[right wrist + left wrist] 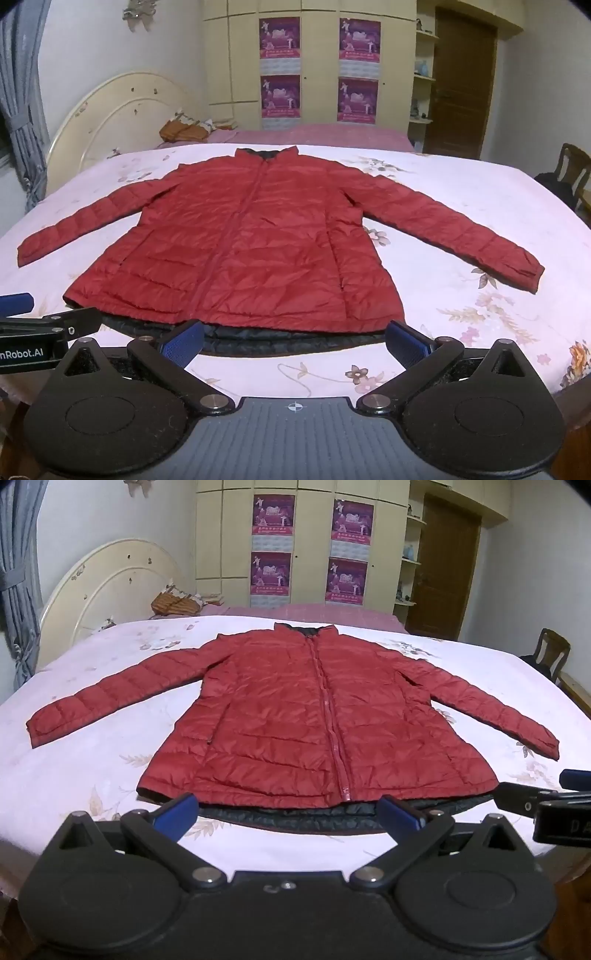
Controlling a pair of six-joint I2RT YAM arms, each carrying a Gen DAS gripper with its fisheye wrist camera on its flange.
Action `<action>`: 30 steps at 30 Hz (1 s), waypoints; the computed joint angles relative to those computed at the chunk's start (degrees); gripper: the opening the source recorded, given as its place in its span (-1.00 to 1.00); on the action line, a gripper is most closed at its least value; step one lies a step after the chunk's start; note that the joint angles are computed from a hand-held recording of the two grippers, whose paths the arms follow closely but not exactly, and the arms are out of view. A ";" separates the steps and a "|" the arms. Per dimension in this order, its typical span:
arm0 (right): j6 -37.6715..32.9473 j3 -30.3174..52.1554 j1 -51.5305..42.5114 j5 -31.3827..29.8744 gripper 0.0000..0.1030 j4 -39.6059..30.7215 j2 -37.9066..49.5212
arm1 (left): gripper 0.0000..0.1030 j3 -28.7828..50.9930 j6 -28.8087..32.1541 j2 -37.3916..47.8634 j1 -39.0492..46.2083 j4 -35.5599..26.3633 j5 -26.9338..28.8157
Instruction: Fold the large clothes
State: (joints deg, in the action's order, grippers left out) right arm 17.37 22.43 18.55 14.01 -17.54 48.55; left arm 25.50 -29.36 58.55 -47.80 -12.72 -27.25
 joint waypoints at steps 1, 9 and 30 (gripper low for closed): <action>0.02 -0.28 -0.03 -0.02 1.00 0.39 -0.25 | 1.00 -0.11 0.01 -0.21 -0.01 -0.05 0.07; -1.62 -0.50 -2.40 -1.95 1.00 -0.33 -1.39 | 1.00 1.36 0.29 0.13 -0.70 -2.17 -1.06; -1.47 -0.31 -3.30 -2.37 1.00 0.03 -1.03 | 1.00 1.21 -0.02 1.89 -0.97 -0.74 -1.34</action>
State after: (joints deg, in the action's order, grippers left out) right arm 15.90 22.12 15.25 11.65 -17.51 47.52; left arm 26.71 -29.38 60.43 -48.77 -13.47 -28.59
